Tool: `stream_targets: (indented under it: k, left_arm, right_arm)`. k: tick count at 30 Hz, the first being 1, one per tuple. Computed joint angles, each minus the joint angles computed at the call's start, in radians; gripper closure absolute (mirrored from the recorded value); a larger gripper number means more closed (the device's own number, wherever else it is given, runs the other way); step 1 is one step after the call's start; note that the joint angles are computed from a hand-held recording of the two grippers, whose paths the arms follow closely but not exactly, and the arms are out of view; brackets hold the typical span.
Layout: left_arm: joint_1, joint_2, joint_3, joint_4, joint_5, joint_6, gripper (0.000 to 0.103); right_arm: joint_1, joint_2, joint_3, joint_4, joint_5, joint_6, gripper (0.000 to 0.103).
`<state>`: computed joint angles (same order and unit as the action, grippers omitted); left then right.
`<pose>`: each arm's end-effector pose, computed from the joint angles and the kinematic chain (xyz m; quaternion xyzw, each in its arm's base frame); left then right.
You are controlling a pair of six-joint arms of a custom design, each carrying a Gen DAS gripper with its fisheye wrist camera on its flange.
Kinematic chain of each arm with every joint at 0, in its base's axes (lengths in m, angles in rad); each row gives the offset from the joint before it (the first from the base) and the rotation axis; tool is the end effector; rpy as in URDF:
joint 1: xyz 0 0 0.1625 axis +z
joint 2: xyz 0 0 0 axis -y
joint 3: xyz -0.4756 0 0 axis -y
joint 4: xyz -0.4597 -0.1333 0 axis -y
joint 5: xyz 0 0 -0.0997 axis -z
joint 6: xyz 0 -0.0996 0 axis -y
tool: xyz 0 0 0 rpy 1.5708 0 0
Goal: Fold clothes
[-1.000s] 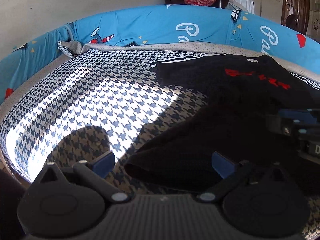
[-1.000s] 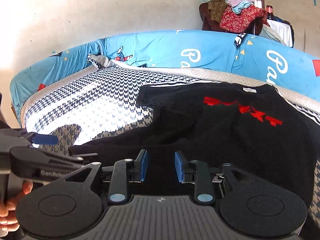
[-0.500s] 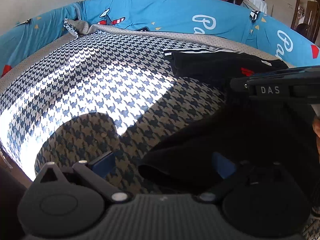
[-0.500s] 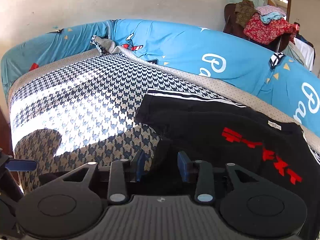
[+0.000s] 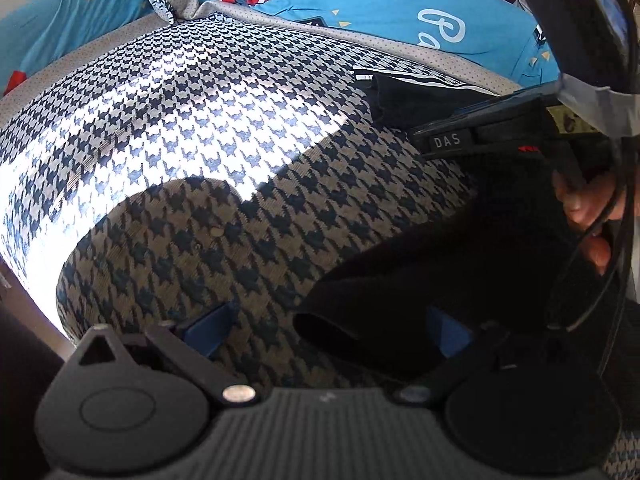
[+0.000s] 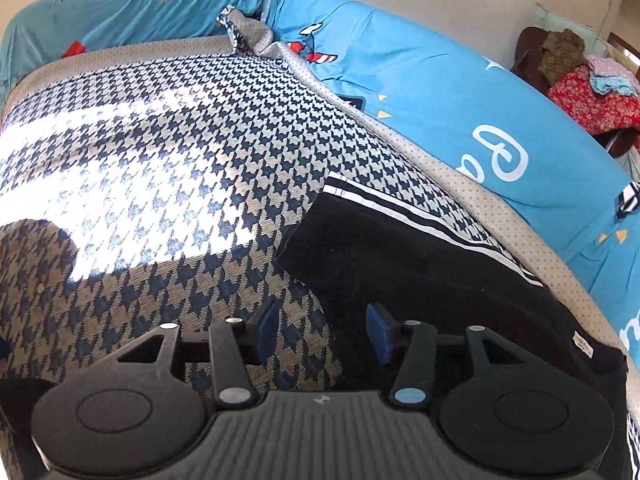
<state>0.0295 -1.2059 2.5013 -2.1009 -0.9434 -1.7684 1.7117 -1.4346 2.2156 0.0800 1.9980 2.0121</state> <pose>-0.3050 -0.2009 0.0372 0.0145 0.8898 -0.3151 0.3299 0.1437 -0.3579 0.1763 0.4844 -0.7813 0.2047 0.3361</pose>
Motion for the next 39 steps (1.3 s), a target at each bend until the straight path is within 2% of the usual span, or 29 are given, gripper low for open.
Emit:
stream_targets:
  k: [6, 9, 11, 12, 14, 16, 19, 24, 29, 31, 33, 36, 39]
  left_arm:
    - [0.012, -0.010, 0.002, -0.011, -0.003, -0.008, 0.000]
    - [0.014, -0.013, 0.004, -0.016, -0.005, -0.009, 0.000]
    - [0.016, -0.014, 0.005, -0.017, -0.007, -0.007, 0.000]
    - [0.016, -0.015, 0.005, -0.018, -0.008, -0.006, 0.000]
    - [0.016, -0.019, 0.007, -0.020, -0.010, -0.006, 0.000]
    - [0.017, -0.024, 0.011, -0.027, -0.009, -0.004, 0.000]
    - [0.018, -0.032, 0.019, -0.036, -0.007, -0.005, 0.000]
    - [0.026, -0.039, 0.026, -0.045, -0.003, 0.001, 0.000]
    - [0.032, -0.034, 0.022, -0.042, -0.004, 0.006, 0.000]
    - [0.033, -0.031, 0.019, -0.039, -0.005, 0.002, 0.000]
    - [0.034, -0.029, 0.018, -0.032, -0.003, -0.006, 0.000]
    - [0.035, -0.024, 0.012, -0.021, -0.001, -0.018, 0.000]
    - [0.033, -0.011, 0.002, -0.003, -0.004, -0.017, 0.000]
  right_arm:
    - [0.018, 0.097, -0.037, -0.046, 0.056, -0.058, 0.056]
    - [0.015, 0.122, -0.048, -0.062, 0.052, -0.079, 0.056]
    - [0.011, 0.137, -0.065, -0.046, 0.044, -0.059, 0.058]
    - [0.009, 0.144, -0.073, -0.034, 0.040, -0.046, 0.061]
    - [0.007, 0.154, -0.087, -0.009, 0.028, -0.019, 0.081]
    - [0.004, 0.164, -0.102, 0.016, 0.016, 0.008, 0.090]
    - [0.005, 0.176, -0.122, 0.046, 0.003, 0.042, 0.095]
    - [0.013, 0.148, -0.155, 0.067, -0.089, 0.122, 0.096]
    - [0.029, 0.118, -0.207, 0.019, -0.223, 0.292, 0.097]
    - [0.032, 0.127, -0.223, -0.005, -0.229, 0.338, 0.097]
    - [0.033, 0.139, -0.227, -0.027, -0.212, 0.337, 0.097]
    - [0.019, 0.125, -0.211, -0.039, -0.238, 0.362, 0.096]
    - [0.007, 0.109, -0.197, -0.047, -0.260, 0.382, 0.087]
